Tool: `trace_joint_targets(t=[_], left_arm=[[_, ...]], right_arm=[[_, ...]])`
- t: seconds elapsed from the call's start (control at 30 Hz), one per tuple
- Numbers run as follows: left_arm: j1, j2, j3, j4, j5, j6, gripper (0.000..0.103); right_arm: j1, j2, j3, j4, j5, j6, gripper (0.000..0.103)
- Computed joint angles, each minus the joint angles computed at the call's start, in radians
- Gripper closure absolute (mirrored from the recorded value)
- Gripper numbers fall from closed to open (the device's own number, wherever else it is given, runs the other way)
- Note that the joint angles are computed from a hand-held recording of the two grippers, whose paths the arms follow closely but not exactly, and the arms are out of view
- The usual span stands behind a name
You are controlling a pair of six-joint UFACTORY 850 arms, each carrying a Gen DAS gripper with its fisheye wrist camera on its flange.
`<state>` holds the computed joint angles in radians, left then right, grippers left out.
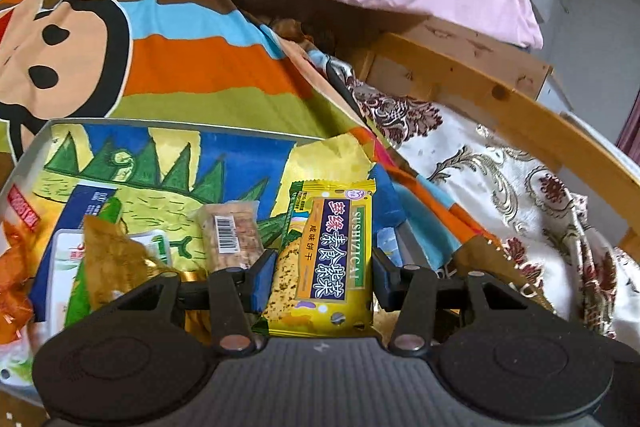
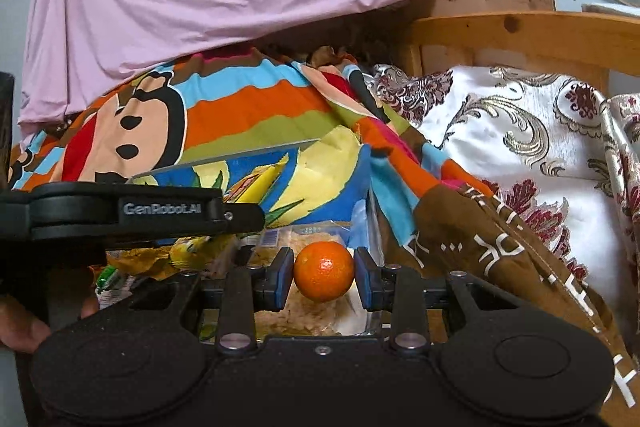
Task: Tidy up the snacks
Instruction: 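Carry the yellow snack bar and orange over the metal tray with both tools, then lower the snack bar and orange into the tray and open both tools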
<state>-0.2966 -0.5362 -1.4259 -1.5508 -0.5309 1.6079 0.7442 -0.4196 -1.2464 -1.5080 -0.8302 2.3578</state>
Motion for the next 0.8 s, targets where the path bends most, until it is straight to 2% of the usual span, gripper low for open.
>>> trace_joint_targets(t=[0.8], left_arm=[[-0.034, -0.040, -0.038, 0.027, 0.065, 0.006, 0.050]], right_arm=[[-0.003, -0.026, -0.019, 0.054, -0.003, -0.067, 0.068]])
